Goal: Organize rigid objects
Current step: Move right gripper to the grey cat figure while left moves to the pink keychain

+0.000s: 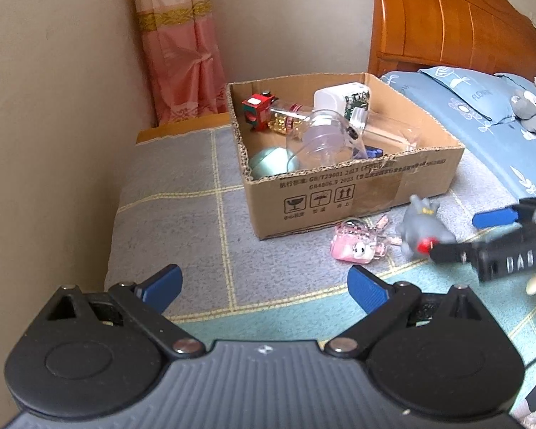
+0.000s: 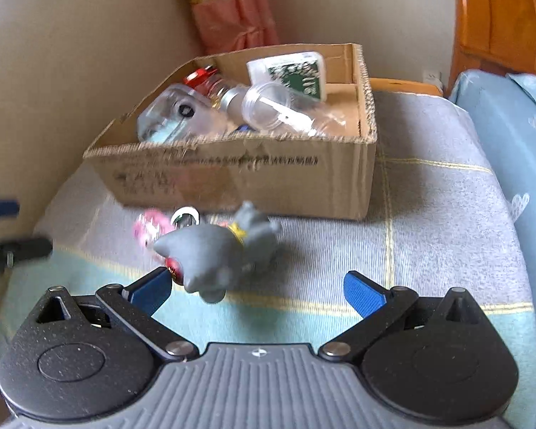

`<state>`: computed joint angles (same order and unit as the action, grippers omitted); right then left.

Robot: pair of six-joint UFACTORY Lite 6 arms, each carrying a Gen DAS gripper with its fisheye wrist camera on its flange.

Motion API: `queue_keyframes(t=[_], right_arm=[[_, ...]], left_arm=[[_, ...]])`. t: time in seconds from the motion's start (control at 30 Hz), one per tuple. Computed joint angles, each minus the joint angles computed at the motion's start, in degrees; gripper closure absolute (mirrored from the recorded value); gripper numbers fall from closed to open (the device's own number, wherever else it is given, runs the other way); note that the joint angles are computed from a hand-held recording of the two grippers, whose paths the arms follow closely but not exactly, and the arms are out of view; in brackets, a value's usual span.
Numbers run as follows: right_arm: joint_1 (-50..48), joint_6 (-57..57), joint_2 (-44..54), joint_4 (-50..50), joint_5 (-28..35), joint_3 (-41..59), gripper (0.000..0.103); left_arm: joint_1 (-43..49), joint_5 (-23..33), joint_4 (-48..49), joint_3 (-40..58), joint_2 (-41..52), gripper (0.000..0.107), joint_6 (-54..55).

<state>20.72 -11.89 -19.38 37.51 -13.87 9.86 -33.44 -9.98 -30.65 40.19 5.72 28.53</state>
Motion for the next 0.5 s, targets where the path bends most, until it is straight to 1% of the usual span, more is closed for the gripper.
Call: queue_keyframes(t=[0.1, 0.13, 0.17, 0.2, 0.23, 0.3, 0.33, 0.5], right_arm=[[3.1, -7.04, 3.03, 5.55, -2.06, -0.83, 0.0], [4.41, -9.25, 4.74, 7.71, -3.16, -0.8, 0.0], [6.69, -13.54, 6.38, 12.22, -5.34, -0.9, 0.0], [9.12, -16.03, 7.77, 14.32, -8.07, -1.29, 0.0], [10.47, -16.21, 7.56, 14.02, -9.6, -2.13, 0.0], [9.35, -12.95, 6.21, 8.75, -8.92, -3.53, 0.0], [9.05, -11.64, 5.73, 6.58, -9.24, -4.25, 0.0], [6.86, -7.97, 1.89, -1.82, -8.86, -7.71, 0.0]], left_arm=[[-0.45, 0.21, 0.96, 0.41, 0.22, 0.008, -1.02], [-0.49, 0.05, 3.59, 0.28, 0.2, 0.008, -3.51], [-0.55, -0.12, 6.48, 0.06, 0.11, 0.008, -6.24], [-0.55, -0.23, 10.31, -0.06, 0.1, 0.008, -9.85], [-0.53, -0.58, 14.43, -0.29, 0.13, 0.008, -13.73], [-0.71, -2.2, 22.19, -0.84, 0.58, 0.008, -20.97], [-0.89, -3.17, 23.87, -0.88, 1.11, 0.008, -22.49], [-3.8, -8.63, 18.68, 0.93, 6.63, 0.008, -17.21]])
